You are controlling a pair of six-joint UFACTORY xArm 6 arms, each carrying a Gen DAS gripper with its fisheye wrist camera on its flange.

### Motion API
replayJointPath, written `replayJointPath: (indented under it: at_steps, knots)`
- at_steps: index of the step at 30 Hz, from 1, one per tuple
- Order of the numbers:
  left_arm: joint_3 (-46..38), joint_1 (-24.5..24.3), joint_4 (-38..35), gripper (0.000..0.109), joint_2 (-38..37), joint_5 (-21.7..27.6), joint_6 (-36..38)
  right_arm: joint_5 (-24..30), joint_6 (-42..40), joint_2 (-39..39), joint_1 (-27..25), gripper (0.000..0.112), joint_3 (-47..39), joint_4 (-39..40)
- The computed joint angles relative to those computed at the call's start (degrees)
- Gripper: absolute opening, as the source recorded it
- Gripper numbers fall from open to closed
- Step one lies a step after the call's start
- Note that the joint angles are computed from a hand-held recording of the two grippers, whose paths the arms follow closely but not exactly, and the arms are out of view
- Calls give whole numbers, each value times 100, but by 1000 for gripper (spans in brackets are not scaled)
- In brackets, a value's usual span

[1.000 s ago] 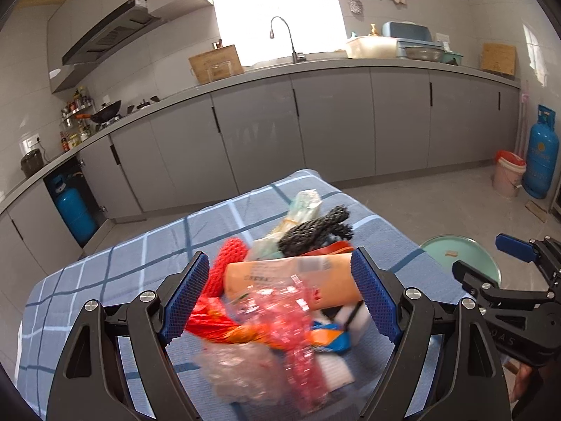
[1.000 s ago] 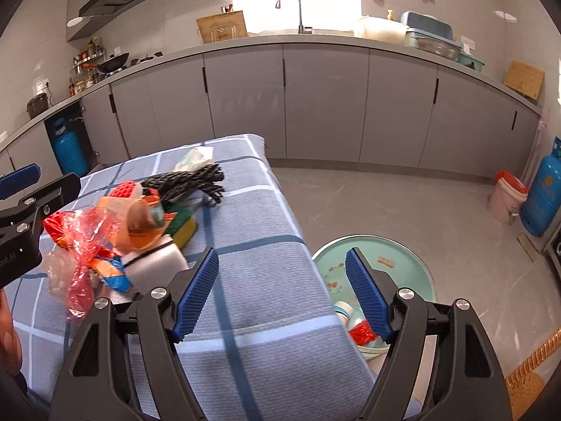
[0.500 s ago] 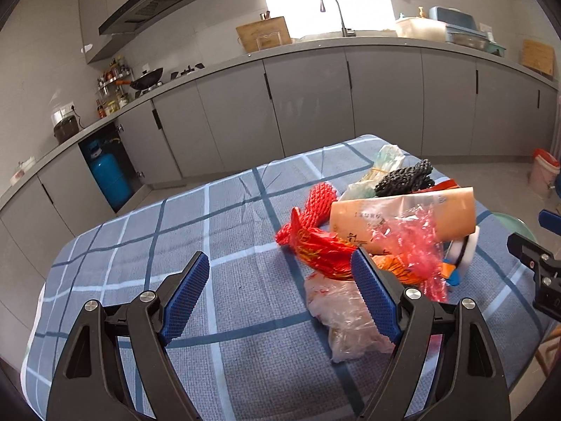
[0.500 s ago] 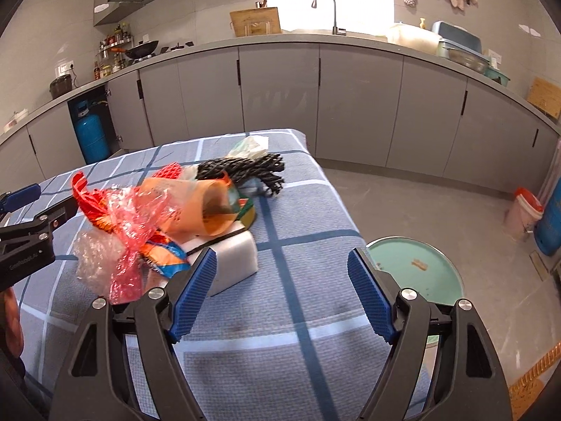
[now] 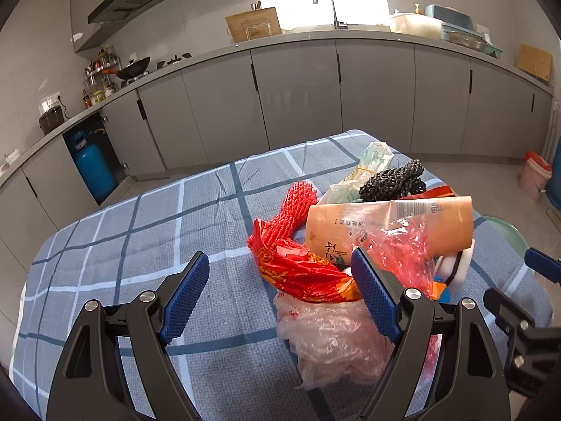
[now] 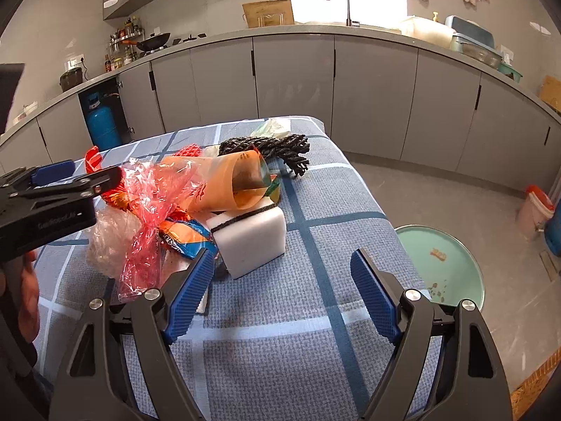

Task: Collect trash
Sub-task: 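Move both open grippers back over the trash pile on the table, then grasp a small red plastic bag with the left gripper while the right grasps a clear plastic bag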

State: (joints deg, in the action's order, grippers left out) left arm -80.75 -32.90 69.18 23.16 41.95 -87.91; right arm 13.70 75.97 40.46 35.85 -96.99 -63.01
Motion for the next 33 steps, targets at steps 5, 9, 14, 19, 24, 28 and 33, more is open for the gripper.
replayJointPath:
  at_steps: [5, 9, 14, 19, 24, 28, 33]
  knots:
    - [105, 124, -107, 43, 9, -491, -36, -21, -206, 53, 66, 80, -89, 155]
    - [333, 161, 221, 23, -177, -792, -358, -21, -463, 105, 124, 80, -187, 379]
    - [668, 195, 627, 16, -539, -952, -829, -30, -762, 142, 257, 80, -322, 569]
    - [1034, 183, 1181, 14, -1010, -859, -1379, -16, -1265, 268, 409, 80, -519, 988]
    - [1295, 169, 1503, 13, -1330, -615, -1708, 8, -1790, 408, 548, 79, -729, 1403]
    - [1578, 209, 1574, 12, -1575, -178, -1957, 56, -1858, 410, 599, 79, -767, 1385]
    - [1986, 329, 1616, 12, -1935, 258, -2219, 221, -1937, 409, 616, 79, -763, 1501]
